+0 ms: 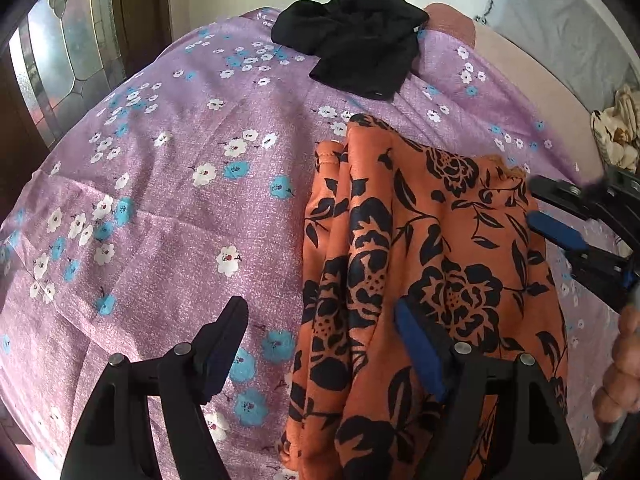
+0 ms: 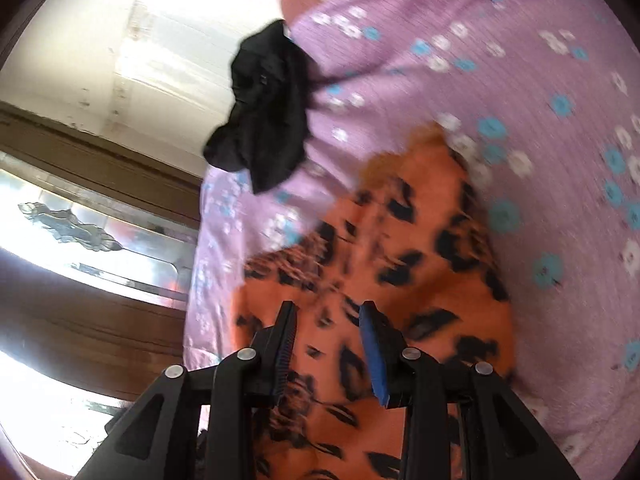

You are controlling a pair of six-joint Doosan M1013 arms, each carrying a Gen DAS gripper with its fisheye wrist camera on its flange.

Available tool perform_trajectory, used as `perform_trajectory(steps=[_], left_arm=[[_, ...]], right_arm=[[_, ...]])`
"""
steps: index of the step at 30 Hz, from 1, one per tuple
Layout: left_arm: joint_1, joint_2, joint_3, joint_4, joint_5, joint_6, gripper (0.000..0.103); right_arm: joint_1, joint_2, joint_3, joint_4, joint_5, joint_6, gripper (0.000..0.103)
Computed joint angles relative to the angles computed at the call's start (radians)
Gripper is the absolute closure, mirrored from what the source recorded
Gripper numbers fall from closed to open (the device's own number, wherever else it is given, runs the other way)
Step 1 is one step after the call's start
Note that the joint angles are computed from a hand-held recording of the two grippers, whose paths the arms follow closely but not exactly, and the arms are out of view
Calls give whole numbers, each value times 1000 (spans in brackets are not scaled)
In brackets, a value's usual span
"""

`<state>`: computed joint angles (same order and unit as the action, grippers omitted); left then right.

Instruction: Fold small clothes

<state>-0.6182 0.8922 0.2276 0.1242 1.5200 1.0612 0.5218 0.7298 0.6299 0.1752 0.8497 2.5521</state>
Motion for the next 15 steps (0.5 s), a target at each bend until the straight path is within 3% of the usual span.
perform_trajectory(steps=[1,3,6,9,10,15], left_arm=[[1,-7,14,-7,-8,-8,25],[6,-8,26,-15,-18,-18,23],[10,6,11,-27,-1,-46,17],[12,5,15,-35,-2,-58,17],[11,-3,28,-30,-11,-58,17],[-8,-52,117,26,-72,-39,17]], right_arm=[[-2,18,-26,3,17,14,67],[-6,61,-78,4,76,62,52],[0,71,-72,-51,66,64,57],[12,114,-187,-84,194,19,57],[14,107,-182,-82,197,7,56],[22,-57,96,-52,-3,-15,54]])
